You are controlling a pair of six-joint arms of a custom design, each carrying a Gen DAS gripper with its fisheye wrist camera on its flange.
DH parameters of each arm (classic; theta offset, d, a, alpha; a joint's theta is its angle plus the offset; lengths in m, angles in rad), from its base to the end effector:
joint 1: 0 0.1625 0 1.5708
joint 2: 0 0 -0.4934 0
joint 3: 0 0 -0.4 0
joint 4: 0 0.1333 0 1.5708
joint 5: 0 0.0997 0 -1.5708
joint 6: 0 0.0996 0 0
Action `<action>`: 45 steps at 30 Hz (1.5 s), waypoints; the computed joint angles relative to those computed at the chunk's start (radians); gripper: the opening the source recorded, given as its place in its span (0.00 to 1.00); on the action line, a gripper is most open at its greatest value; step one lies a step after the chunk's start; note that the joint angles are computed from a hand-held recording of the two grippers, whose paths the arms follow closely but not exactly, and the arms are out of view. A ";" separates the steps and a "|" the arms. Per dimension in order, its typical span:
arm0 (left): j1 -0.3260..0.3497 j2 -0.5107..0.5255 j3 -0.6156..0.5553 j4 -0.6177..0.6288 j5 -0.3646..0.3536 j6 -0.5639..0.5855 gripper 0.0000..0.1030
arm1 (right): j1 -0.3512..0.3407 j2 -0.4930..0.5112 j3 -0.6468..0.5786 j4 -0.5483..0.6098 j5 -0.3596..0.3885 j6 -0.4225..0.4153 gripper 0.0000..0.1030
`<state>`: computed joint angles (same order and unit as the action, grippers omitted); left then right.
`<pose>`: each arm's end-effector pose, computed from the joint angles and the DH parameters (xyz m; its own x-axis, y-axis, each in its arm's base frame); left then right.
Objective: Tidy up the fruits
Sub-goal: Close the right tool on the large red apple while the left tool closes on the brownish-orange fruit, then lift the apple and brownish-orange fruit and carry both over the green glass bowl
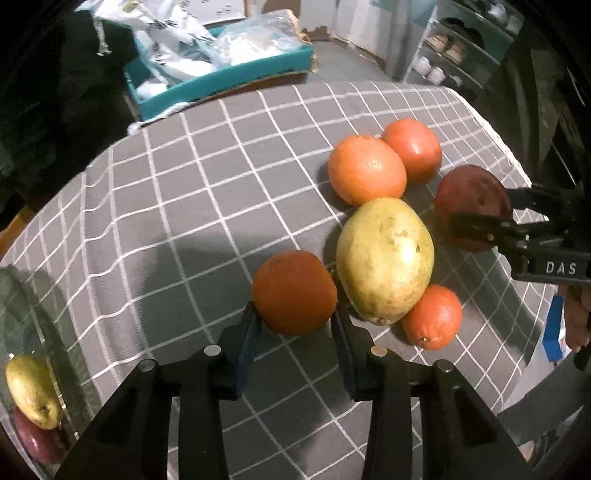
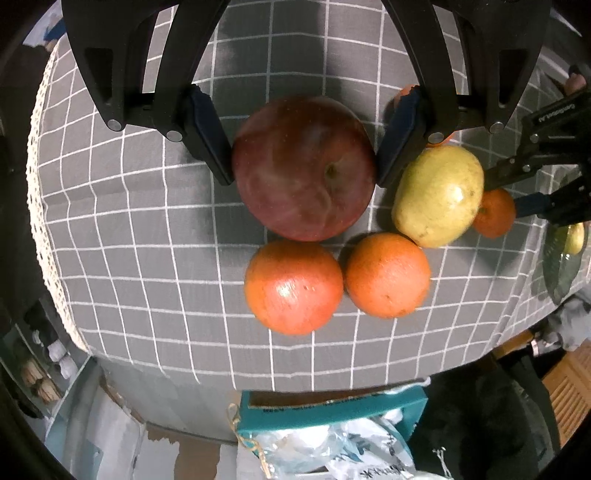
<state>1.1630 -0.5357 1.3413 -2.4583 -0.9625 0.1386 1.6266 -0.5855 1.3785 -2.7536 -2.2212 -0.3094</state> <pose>-0.1456 -0.8166 0.0525 -0.7099 0.4062 -0.5754 0.4981 0.8671 -0.0023 0.1183 -0.8089 0.1147 -0.7534 -0.1047 0.6492 -0.2950 0.9361 -0.1914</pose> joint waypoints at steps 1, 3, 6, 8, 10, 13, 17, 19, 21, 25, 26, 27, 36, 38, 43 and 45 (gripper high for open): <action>0.000 -0.003 0.001 -0.004 0.004 -0.006 0.38 | 0.002 0.000 -0.001 -0.005 0.001 -0.004 0.74; -0.005 -0.015 0.011 -0.017 0.016 -0.024 0.38 | 0.009 -0.001 0.003 -0.019 0.001 -0.013 0.74; -0.012 -0.029 0.023 -0.037 0.027 -0.038 0.38 | 0.018 -0.008 0.016 -0.048 0.003 -0.030 0.74; -0.017 -0.040 0.034 -0.057 0.032 -0.038 0.38 | 0.026 -0.011 0.023 -0.075 0.002 -0.047 0.74; -0.024 -0.052 0.047 -0.085 0.038 -0.042 0.38 | 0.033 -0.013 0.026 -0.093 0.003 -0.055 0.74; -0.032 -0.067 0.062 -0.118 0.041 -0.048 0.38 | 0.047 -0.020 0.036 -0.131 0.010 -0.074 0.74; -0.042 -0.093 0.085 -0.161 0.043 -0.053 0.38 | 0.062 -0.027 0.047 -0.175 0.013 -0.102 0.74; -0.047 -0.106 0.096 -0.183 0.047 -0.053 0.38 | 0.071 -0.029 0.050 -0.190 0.016 -0.110 0.74; -0.052 -0.114 0.104 -0.204 0.050 -0.051 0.38 | 0.079 -0.037 0.057 -0.206 0.027 -0.116 0.74; -0.061 -0.132 0.120 -0.236 0.051 -0.048 0.38 | 0.096 -0.043 0.061 -0.232 0.041 -0.135 0.74; -0.063 -0.137 0.128 -0.248 0.052 -0.048 0.38 | 0.100 -0.043 0.061 -0.234 0.044 -0.137 0.74; -0.065 -0.141 0.132 -0.258 0.050 -0.048 0.38 | 0.104 -0.045 0.061 -0.239 0.049 -0.141 0.74; -0.078 -0.171 0.155 -0.311 0.054 -0.036 0.38 | 0.135 -0.053 0.063 -0.261 0.084 -0.156 0.74; -0.080 -0.179 0.163 -0.324 0.058 -0.032 0.38 | 0.140 -0.052 0.062 -0.265 0.091 -0.160 0.74; -0.083 -0.201 0.184 -0.351 0.063 -0.030 0.38 | 0.152 -0.047 0.049 -0.259 0.104 -0.161 0.74; -0.085 -0.208 0.190 -0.361 0.066 -0.029 0.38 | 0.156 -0.044 0.044 -0.258 0.111 -0.162 0.74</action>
<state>1.0779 -0.7436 1.5310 -2.8195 -0.8966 0.1095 1.7826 -0.6299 1.4230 -3.0117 -2.1100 -0.4717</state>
